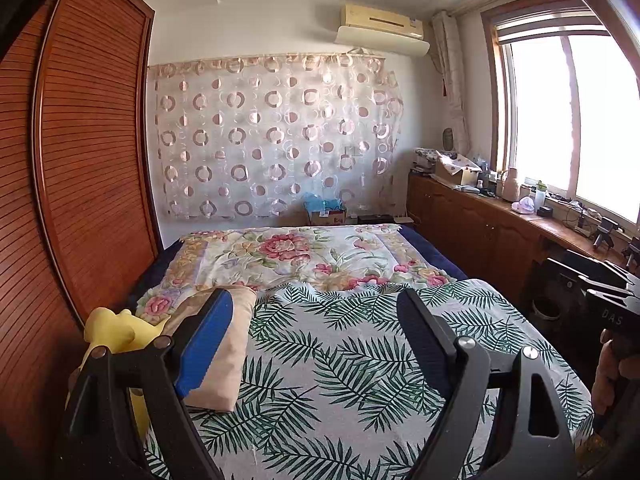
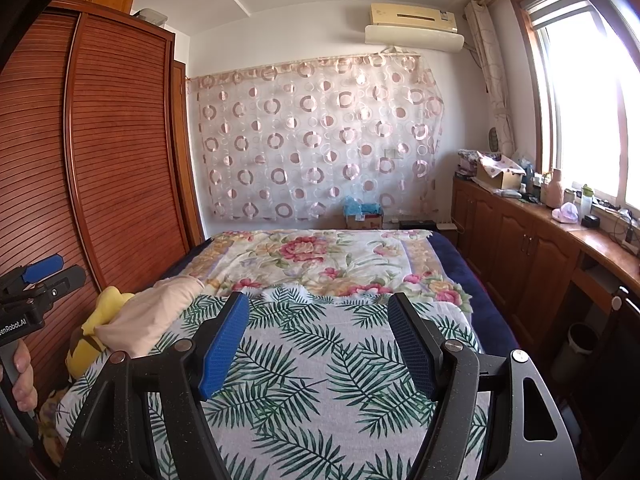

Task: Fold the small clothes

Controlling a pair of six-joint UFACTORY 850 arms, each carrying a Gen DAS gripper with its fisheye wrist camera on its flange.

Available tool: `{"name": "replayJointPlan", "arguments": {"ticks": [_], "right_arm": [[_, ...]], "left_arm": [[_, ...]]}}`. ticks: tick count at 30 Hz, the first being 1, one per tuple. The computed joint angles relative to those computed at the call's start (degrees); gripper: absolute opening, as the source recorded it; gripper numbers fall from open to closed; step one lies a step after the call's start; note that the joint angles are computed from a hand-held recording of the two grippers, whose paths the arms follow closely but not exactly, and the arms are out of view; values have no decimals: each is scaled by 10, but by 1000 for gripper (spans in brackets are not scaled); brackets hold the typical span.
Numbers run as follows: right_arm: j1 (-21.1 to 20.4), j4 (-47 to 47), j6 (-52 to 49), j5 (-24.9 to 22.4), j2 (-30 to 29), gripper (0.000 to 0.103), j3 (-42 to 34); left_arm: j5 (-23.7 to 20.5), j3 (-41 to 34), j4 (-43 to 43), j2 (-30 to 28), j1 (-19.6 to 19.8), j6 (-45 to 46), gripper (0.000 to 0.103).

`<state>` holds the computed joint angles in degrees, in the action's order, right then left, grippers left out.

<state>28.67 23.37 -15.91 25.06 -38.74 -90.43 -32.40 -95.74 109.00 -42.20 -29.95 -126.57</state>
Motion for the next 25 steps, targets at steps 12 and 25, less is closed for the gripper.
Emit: {"name": "replayJointPlan", "arguments": {"ticks": [12,25], "right_arm": [[-1,-2,1,0,-1,74,-1],[-2,-1,2,6,2,74,4]], "left_arm": [[-2,2,5,-1,0,-5,85],[-3,3,10,-1,-1,-11,85]]}}
